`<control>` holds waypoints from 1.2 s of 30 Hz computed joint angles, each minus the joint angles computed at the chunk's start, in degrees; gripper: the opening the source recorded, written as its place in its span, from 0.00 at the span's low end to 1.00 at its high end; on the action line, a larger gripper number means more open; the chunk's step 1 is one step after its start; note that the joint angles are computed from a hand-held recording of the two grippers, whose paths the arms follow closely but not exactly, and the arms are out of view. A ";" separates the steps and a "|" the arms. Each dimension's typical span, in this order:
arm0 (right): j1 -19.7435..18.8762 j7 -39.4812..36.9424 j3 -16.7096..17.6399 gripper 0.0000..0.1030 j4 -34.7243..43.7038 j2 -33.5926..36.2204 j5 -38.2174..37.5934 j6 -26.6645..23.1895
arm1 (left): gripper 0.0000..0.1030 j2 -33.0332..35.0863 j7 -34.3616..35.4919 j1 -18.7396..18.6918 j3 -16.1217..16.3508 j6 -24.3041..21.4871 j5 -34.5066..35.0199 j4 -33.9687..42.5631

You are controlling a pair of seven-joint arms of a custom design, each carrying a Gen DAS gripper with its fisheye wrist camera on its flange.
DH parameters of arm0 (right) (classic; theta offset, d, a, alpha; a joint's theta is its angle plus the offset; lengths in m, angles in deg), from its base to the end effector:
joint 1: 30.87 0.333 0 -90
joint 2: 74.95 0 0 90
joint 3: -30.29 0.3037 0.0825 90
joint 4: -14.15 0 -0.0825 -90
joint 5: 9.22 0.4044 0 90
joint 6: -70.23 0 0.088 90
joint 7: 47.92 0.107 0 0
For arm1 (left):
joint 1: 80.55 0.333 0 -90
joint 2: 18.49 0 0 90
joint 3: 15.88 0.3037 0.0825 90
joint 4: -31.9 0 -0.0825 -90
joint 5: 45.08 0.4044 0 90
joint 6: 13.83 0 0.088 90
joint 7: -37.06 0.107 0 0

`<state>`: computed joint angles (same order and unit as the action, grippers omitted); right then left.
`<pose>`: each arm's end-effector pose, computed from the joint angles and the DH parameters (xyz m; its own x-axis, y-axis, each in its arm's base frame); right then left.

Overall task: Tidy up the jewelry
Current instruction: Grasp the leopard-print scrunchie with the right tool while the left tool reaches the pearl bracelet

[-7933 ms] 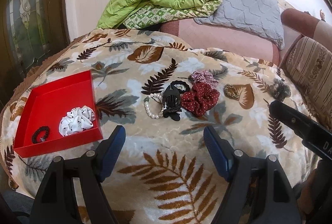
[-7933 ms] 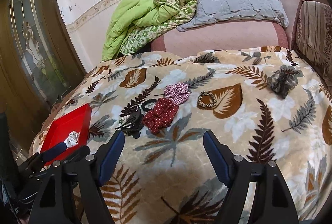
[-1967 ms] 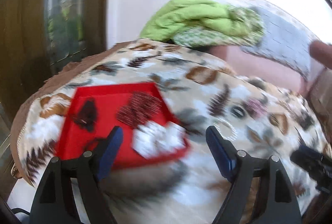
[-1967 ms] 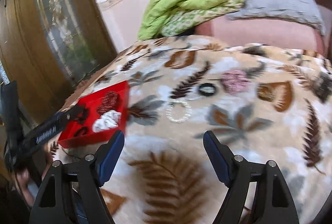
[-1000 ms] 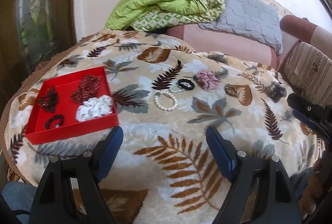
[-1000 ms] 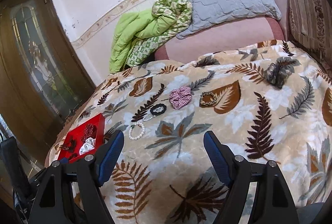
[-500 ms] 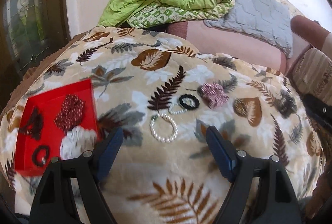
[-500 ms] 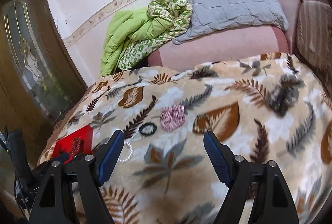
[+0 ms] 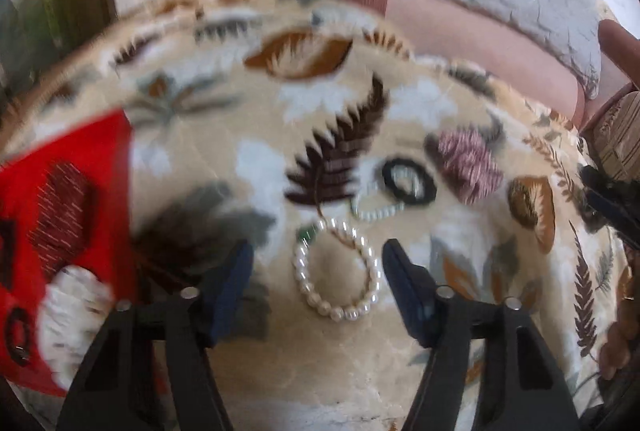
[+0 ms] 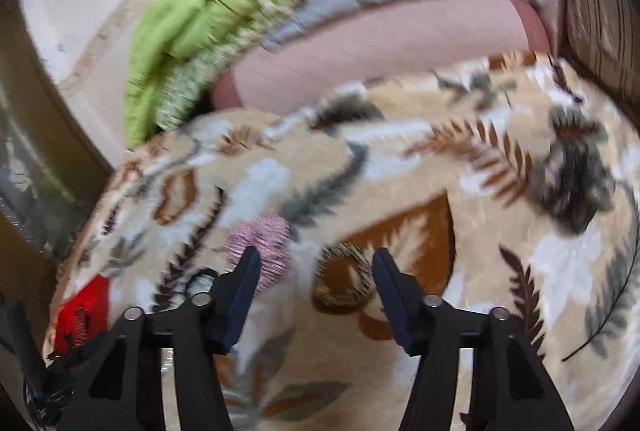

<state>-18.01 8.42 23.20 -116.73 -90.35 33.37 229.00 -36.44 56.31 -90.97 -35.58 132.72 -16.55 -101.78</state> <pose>0.5331 0.0207 0.5183 0.2015 -0.9377 -0.2831 -0.6916 0.0685 -0.7190 0.4403 -0.2728 0.4873 0.2796 -0.9444 0.1730 -0.7252 -0.3259 -0.6066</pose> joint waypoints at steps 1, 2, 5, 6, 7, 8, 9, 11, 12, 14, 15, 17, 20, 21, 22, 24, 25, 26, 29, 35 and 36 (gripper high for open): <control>-0.56 1.26 0.65 0.56 0.22 1.37 -1.39 1.15 | 0.58 0.79 0.43 -0.11 0.16 -0.06 -0.41 0.19; -1.08 2.53 1.25 0.54 0.51 2.64 -2.84 2.13 | 0.58 1.35 -0.04 0.08 -0.01 0.07 0.06 0.23; -2.65 7.76 3.10 0.43 1.80 6.83 -8.05 4.18 | 0.53 2.17 0.75 -0.53 0.57 0.30 -0.89 0.11; -2.95 9.09 3.53 0.40 1.96 7.77 -9.40 4.76 | 0.49 2.41 1.22 -0.76 0.72 -0.15 -1.35 0.26; -3.05 9.61 3.75 0.38 2.05 8.40 -10.09 5.20 | 0.45 2.48 1.83 -1.00 0.92 -0.60 -1.83 0.37; -3.41 11.01 4.21 0.33 2.00 8.97 -11.93 5.62 | 0.42 3.00 2.76 -1.26 1.15 -1.18 -2.47 0.70; -3.66 12.11 4.52 0.27 1.89 9.21 -13.36 5.83 | 0.37 3.20 2.93 -1.32 1.23 -1.27 -2.61 0.74; -4.00 13.80 4.89 0.18 1.74 9.64 -15.73 6.13 | 0.32 3.31 1.64 -0.95 0.92 -1.65 -1.44 0.58; -4.47 15.61 5.21 0.14 1.68 9.80 -18.12 6.15 | 0.29 3.39 1.37 -0.86 0.82 -1.96 -0.84 0.71; -4.77 17.72 5.41 0.09 1.71 10.18 -20.43 6.06 | 0.24 4.01 1.19 -0.88 0.45 -3.88 0.49 1.63; -4.88 18.44 5.40 0.07 1.91 10.51 -21.21 5.70 | 0.22 4.34 0.91 -0.91 0.30 -4.60 1.37 1.99; -4.96 18.96 5.33 0.05 2.24 11.06 -21.81 4.98 | 0.20 5.11 0.83 -1.14 -0.05 -6.26 3.66 2.82; -5.05 19.87 5.56 0.04 1.51 10.50 -23.15 6.07 | 0.10 5.09 1.91 -2.01 0.72 -5.82 4.30 2.72; -4.90 19.57 5.50 0.03 1.03 10.03 -22.96 6.70 | 0.09 4.64 2.09 -2.20 1.12 -5.03 3.77 2.17; -4.80 19.69 5.48 0.03 0.67 9.66 -23.09 7.18 | 0.09 4.18 2.30 -2.31 1.48 -4.19 3.06 1.61; -4.20 18.82 5.12 0.03 -0.07 8.78 -21.93 7.85 | 0.09 2.86 2.48 -2.40 2.25 -1.99 0.83 0.01; -3.86 18.31 4.92 0.03 -0.38 8.34 -21.17 8.17 | 0.09 2.45 2.49 -2.30 2.22 -1.61 0.09 -0.38; -3.58 18.08 4.76 0.03 -0.61 7.95 -20.61 8.33 | 0.09 1.54 2.48 -2.26 2.36 -0.90 -0.94 -1.19; -1.53 14.44 3.35 0.03 -1.36 5.93 -15.19 8.43 | 0.09 -0.12 2.61 -1.98 1.92 0.28 -2.66 -2.27; 2.65 7.14 0.81 0.03 -3.32 0.99 -7.01 8.12 | 0.09 -2.04 2.67 -1.03 0.63 1.83 -3.75 -3.22; 3.01 6.43 0.72 0.03 -3.72 0.39 -6.66 8.58 | 0.09 -2.31 2.46 -0.85 0.43 1.79 -3.84 -3.33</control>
<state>-15.00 14.85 23.92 -120.45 -89.96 26.71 237.59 -38.75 58.77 -91.83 -35.15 134.51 -20.40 -105.11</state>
